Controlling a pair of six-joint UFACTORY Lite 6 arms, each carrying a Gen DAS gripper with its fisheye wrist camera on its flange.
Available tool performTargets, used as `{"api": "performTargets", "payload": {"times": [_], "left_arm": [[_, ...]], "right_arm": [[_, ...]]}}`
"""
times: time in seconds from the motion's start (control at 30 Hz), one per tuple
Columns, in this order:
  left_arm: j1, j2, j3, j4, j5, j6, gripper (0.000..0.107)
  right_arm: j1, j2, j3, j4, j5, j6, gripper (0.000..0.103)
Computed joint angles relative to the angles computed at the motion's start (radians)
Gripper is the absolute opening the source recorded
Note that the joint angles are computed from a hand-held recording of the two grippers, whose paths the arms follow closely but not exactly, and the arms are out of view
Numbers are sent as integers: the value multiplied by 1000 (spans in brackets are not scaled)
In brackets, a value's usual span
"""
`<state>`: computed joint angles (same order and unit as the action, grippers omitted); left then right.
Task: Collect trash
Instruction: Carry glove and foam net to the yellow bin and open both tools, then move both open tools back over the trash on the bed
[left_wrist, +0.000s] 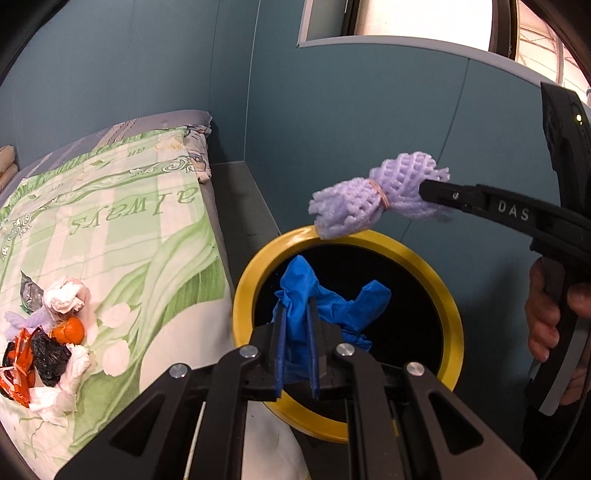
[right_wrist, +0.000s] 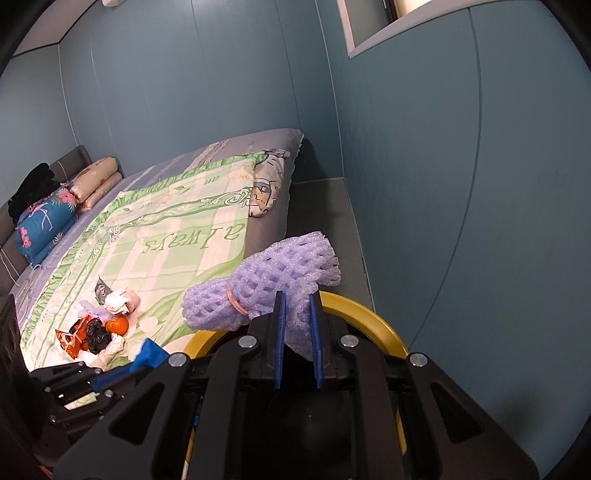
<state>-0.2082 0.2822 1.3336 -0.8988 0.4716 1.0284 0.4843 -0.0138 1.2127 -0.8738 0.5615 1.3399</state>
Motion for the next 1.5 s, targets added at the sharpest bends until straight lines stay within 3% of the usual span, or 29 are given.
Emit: {"api": "performTargets", "payload": {"times": [0.17, 0.23, 0.3, 0.37, 0.43, 0.77, 1.17, 1.5], "left_arm": [[-10, 4, -13, -19, -7, 17, 12], [-7, 4, -14, -37, -4, 29, 17], [-3, 3, -17, -50, -2, 39, 21], [3, -8, -28, -58, -3, 44, 29], [15, -22, -43, -81, -6, 62, 47], [136, -79, -58, -147, -40, 103, 79], [376, -105, -29, -171, -17, 126, 89], [580, -60, 27, -175, -1, 170, 91]], "right_arm": [[14, 36, 27, -12, 14, 29, 16], [5, 56, 49, 4, 11, 13, 24], [5, 56, 43, -2, 8, 32, 40], [11, 55, 42, -12, 17, 48, 42], [14, 57, 43, -20, 18, 59, 43], [37, 29, 17, -70, -44, 115, 53], [154, 173, 208, -170, -61, 131, 75], [219, 445, 562, -7, -63, -98, 81]]}}
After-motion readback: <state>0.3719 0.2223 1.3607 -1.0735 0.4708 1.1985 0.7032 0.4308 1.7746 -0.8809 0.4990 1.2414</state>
